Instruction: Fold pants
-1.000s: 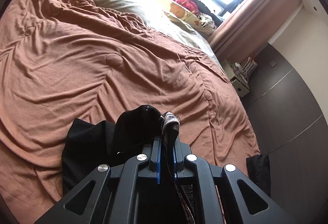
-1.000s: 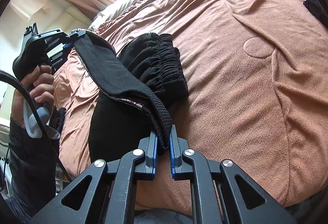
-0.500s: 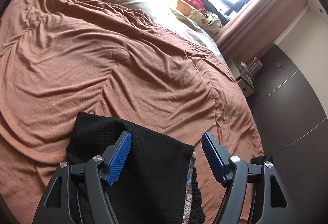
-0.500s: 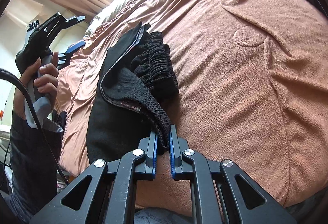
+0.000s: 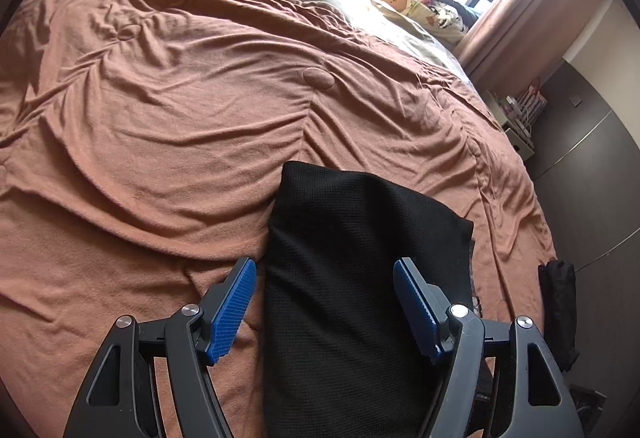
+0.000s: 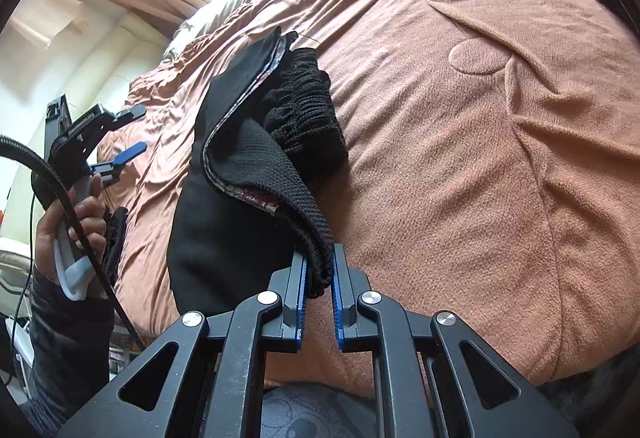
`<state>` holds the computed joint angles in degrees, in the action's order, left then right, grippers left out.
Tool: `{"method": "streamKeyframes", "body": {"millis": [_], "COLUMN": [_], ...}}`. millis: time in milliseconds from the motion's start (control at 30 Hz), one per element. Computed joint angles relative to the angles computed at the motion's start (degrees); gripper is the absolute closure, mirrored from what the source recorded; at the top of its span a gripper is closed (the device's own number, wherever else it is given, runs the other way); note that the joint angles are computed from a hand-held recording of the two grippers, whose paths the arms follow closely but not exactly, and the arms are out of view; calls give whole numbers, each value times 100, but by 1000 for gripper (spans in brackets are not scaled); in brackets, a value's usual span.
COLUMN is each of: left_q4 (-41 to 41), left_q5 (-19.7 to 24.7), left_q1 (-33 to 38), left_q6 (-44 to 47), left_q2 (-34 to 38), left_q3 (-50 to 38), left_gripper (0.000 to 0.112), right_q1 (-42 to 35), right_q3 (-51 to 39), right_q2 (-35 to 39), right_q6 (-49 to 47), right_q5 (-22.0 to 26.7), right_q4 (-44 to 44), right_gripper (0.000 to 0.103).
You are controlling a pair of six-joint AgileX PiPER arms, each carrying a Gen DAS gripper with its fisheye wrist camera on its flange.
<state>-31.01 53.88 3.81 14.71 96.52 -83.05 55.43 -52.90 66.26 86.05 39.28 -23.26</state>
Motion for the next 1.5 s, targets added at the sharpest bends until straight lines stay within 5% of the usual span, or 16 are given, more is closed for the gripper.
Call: {"method": "streamKeyframes", "body": {"millis": [300, 367, 433, 900, 1200, 1500], "left_q4": [-15, 1, -28, -329, -508, -541], "left_q5": [102, 104, 100, 40, -53, -173], "left_q1": [581, 626, 672, 797, 699, 526], "left_q6": [529, 627, 706, 886, 928, 861], "left_q2": [-218, -251, -296, -226, -57, 201], "left_q3": [498, 575, 662, 1038, 1141, 1129], "left_gripper": [39, 39, 39, 39, 39, 43], "right_q1": [-83, -241, -352, -2013, -2583, -2810], "right_q3": [-537, -675, -846, -2049, -3148, -4086], "right_q2": [-289, -220, -99, 1617, 3025, 3835], "right_q6": [-565, -816, -1037, -4183, -5667, -5848], "right_q5": [650, 596, 583, -378, -332, -46], "right_q4": [-54, 35, 110, 2779, 4255, 4331], "right_gripper": [89, 67, 57, 57, 57, 63]}}
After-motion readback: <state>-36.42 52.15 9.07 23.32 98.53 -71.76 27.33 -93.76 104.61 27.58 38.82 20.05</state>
